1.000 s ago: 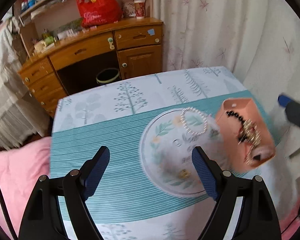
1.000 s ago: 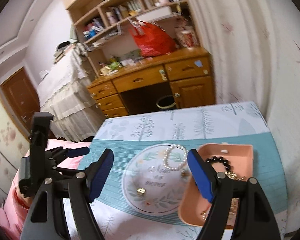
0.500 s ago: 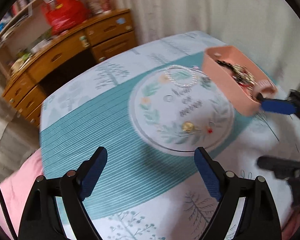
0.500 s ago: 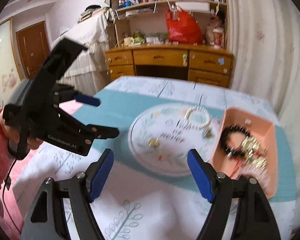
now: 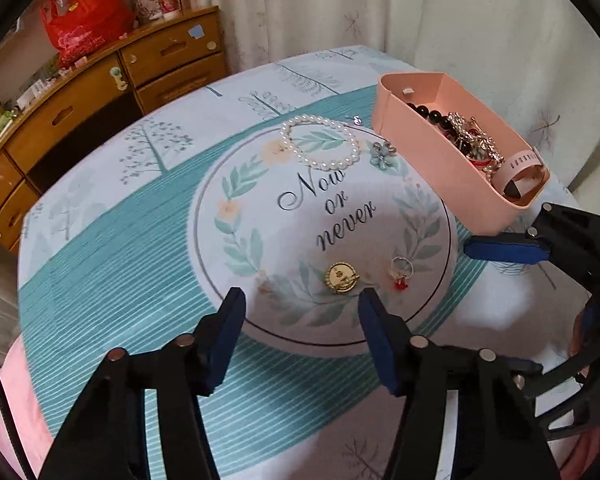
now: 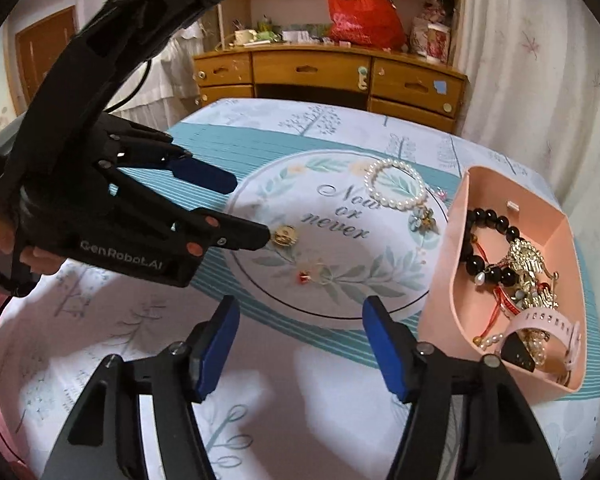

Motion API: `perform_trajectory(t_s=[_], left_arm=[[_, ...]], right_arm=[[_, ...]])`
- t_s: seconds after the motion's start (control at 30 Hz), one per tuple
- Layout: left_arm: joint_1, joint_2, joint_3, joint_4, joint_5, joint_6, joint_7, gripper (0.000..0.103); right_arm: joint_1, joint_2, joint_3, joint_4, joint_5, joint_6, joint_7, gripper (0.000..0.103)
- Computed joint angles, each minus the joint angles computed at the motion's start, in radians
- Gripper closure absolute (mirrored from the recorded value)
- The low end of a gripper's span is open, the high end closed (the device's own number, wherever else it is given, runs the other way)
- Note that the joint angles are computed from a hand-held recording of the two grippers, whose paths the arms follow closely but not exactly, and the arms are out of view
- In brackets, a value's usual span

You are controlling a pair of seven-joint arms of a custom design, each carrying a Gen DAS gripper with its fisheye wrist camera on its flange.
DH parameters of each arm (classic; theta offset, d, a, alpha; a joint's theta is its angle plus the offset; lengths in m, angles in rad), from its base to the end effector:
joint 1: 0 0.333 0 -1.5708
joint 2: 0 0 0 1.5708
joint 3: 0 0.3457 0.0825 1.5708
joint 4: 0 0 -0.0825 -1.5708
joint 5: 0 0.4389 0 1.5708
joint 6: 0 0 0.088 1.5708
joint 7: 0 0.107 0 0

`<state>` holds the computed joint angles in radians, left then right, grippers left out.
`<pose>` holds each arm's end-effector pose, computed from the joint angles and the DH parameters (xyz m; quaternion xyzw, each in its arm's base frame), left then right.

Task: Organize jewelry
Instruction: 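Grasp the gold coin charm with the left tool while the right tool reaches for the small ring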

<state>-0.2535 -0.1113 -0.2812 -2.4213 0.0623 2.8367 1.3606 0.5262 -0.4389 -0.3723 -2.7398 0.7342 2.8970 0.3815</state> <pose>0.4741 -0.2859 0.4001 -0.5394 0.8010 -0.2232 0.1325 0.4355 0.0335 0.3808 -0.8428 0.4132 -0.1578 0.3066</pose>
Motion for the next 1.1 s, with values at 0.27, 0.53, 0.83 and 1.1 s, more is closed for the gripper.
perform_trajectory(t_s=[0.27,0.53,0.83,1.1], left_arm=[[-0.025,0.051,0.015,0.030,-0.105,0.018,0.097,0.057],[-0.026,0.083,0.018,0.047,-0.071,0.061,0.062,0.058],[-0.014,0.082,0.015,0.046,0.133,0.063,-0.136,0.070],[-0.019,0.075,0.015,0.059,0.122,0.015,-0.168,0.086]], right_arm=[[0.002,0.072,0.031,0.024,0.003,0.063,0.023,0.049],[0.024,0.096,0.034,0.035,-0.013,0.088,0.017,0.052],[0.009,0.116,0.029,0.072,0.044,0.016,-0.018,0.061],[-0.064,0.130,0.094,0.082,0.091,0.015,-0.052,0.065]])
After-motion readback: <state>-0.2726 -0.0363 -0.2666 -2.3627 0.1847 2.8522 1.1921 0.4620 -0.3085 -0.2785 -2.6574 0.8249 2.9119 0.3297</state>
